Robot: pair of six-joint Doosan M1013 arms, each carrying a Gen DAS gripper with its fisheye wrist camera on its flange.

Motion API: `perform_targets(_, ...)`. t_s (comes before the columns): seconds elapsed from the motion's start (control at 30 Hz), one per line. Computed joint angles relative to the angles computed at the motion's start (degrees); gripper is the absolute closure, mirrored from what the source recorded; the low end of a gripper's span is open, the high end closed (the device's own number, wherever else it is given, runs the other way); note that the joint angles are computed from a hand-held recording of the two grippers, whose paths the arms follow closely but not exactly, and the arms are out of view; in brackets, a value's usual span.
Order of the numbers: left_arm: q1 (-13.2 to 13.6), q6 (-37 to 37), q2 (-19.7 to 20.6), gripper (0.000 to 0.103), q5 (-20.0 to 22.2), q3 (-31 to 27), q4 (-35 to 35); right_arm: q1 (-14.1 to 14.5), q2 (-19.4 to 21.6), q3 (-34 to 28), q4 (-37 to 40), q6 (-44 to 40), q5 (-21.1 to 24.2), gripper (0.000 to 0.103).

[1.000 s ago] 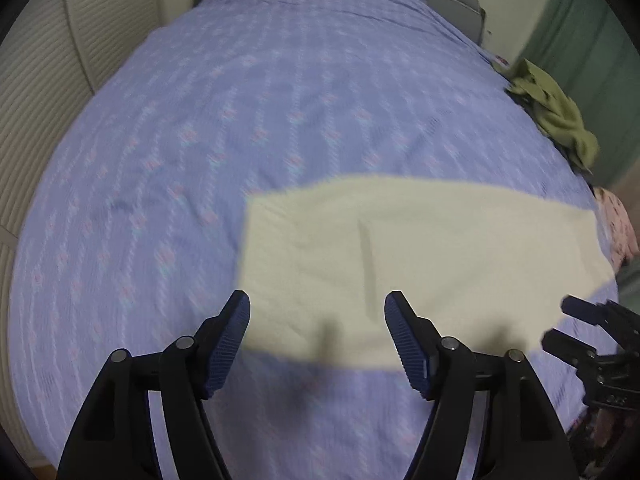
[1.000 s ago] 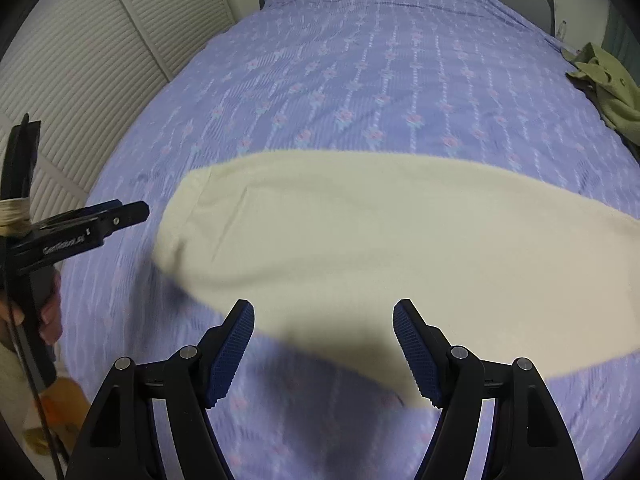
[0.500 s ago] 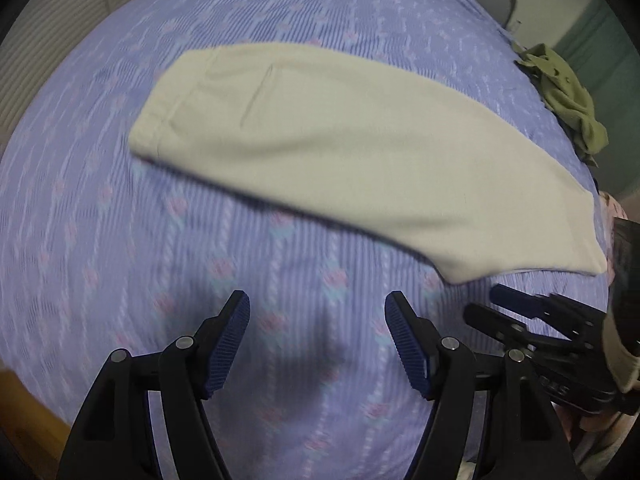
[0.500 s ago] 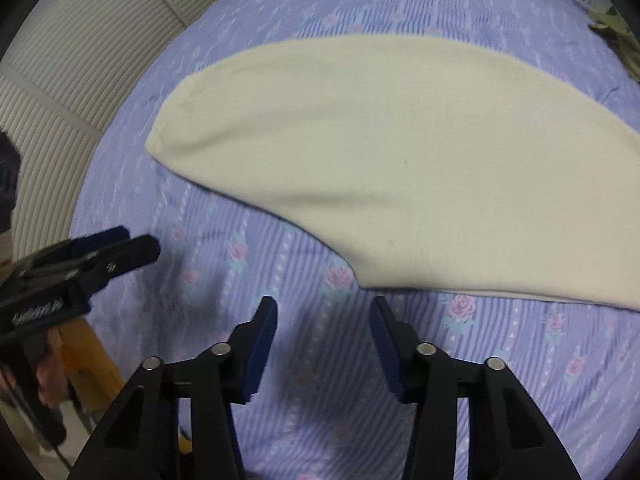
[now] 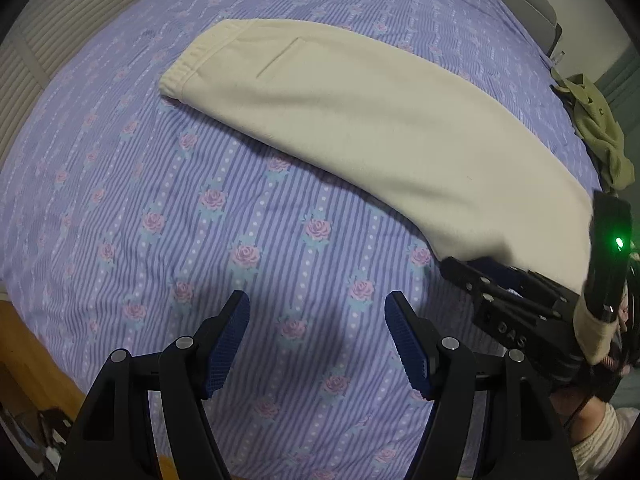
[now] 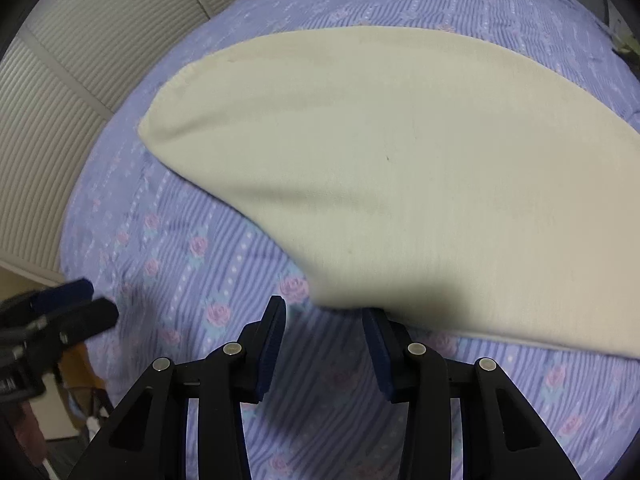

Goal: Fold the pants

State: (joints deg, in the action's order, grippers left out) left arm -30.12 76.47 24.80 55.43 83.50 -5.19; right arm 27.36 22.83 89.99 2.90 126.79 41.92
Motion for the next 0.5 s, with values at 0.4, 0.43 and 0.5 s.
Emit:
perform_targets(0.4, -0.73, 0.29, -0.49, 0.034, -0.49, -0.01, 0.91, 1.08, 2.86, -3.62, -5.3, -0.21, 3.62, 0.076)
perform_targets(0.43, -0.69, 0.3, -0.45, 0.034, -0.4, -0.03, 0.97, 1.31, 2.98, -3.91, -6.46, 0.25, 3.98, 0.077)
perform_targets(0.5, -0.67, 0.56, -0.42, 0.034, -0.29, -0.02, 1.07, 1.55, 3.29, -4.52, -7.98, 0.36, 5.64, 0.091)
